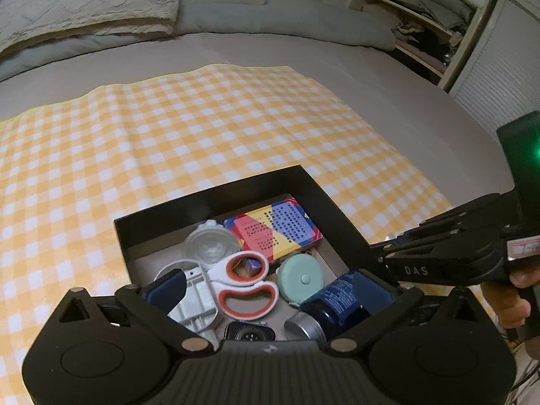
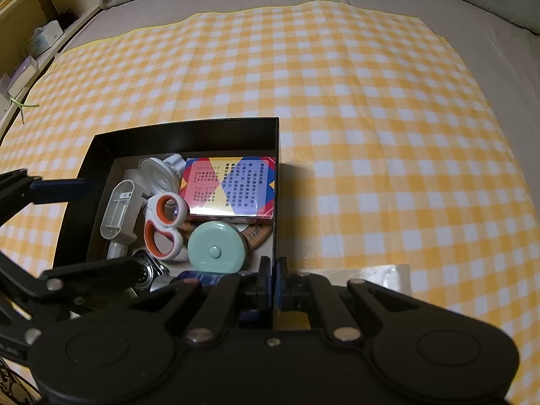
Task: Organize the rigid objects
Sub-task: 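Carry the tape measure into the black box and open the left gripper, then lower the black box onto the cloth with the right gripper and release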
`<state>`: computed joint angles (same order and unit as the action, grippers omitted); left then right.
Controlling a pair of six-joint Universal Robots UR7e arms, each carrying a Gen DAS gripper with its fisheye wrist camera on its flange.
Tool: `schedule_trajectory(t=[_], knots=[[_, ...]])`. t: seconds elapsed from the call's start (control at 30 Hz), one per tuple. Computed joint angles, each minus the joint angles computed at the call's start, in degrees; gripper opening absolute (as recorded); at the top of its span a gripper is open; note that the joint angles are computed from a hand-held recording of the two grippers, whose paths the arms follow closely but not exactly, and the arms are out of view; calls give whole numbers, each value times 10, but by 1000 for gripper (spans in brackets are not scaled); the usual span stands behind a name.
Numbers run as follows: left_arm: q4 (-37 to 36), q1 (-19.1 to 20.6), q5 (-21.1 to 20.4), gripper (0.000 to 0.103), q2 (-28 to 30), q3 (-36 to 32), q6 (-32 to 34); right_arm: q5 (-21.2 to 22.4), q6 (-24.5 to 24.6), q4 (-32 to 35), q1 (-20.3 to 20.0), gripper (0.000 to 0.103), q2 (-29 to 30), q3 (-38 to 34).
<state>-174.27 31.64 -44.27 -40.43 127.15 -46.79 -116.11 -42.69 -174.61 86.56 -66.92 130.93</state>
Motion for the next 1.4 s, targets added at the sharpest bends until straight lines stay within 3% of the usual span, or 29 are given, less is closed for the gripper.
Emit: schedule_trajectory(t=[0.33, 0.43, 0.57, 0.73, 0.83, 1.03, 1.23, 1.4], knots=[[29, -30, 5, 103, -31, 31, -69, -11, -22, -32, 4, 4, 1, 16], [42, -43, 16, 103, -42, 42, -95, -22, -53, -70, 11, 11, 11, 25], [88, -63, 37, 103, -66, 54, -147, -3, -65, -93, 18, 12, -10, 39], [157, -100, 70, 103, -103, 75, -222, 60, -85, -111, 21, 28, -80, 78], [215, -127, 87, 103, -128, 87, -279, 96, -102, -124, 17, 45, -121, 104], [398, -190, 108, 103, -167, 90, -420, 142, -135, -187, 4, 64, -175, 159], [580, -254, 115, 103, -169, 69, -559, 184, -166, -239, -26, 83, -227, 225], [622, -293, 102, 103, -155, 62, -604, 242, -194, -283, -65, 100, -264, 277]])
